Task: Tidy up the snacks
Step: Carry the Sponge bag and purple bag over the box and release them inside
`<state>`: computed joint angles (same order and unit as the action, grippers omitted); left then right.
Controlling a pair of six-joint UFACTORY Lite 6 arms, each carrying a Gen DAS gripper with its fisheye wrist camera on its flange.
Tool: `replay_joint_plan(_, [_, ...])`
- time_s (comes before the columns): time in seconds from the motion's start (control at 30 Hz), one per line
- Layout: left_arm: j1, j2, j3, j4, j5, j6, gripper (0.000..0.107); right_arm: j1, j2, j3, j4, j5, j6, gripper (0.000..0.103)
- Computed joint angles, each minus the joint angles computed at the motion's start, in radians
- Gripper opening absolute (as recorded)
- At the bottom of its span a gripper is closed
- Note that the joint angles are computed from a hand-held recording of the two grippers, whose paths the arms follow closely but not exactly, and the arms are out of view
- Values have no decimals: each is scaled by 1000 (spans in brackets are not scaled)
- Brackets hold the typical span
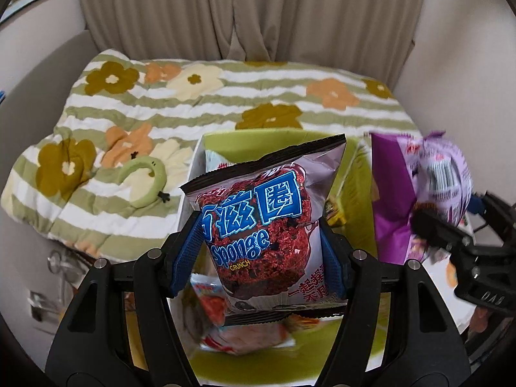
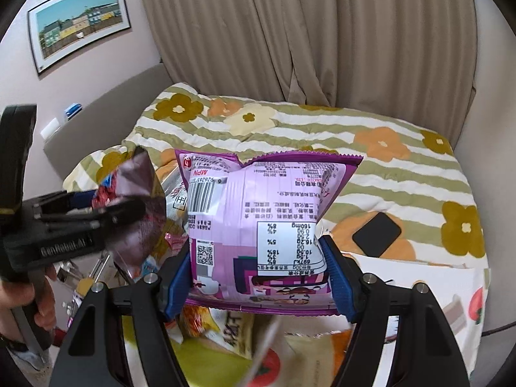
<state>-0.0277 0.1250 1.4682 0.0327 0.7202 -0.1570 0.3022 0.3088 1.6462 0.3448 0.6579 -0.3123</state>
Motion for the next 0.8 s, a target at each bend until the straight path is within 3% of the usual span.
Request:
replay_joint_plan(0.43, [36,127,2,-111,-59,198,67,71,169,179,-203,29,267,68])
replay_joint_plan(0.5, [33,137,11,-100,-49,198,85,69,204,226,-199,53,272,68])
replay_joint_plan(0.53, [21,132,5,-49,-57,153,103,71,213,239,-200,58,276,69])
replay_joint_plan(0.67, [5,96,-35,69,-66,52,103,56,269,310,-149,97,245,69])
replay_joint_plan(0.8, [32,45,-98,19,-64,56,103,43,370,441,-118,161,226,70])
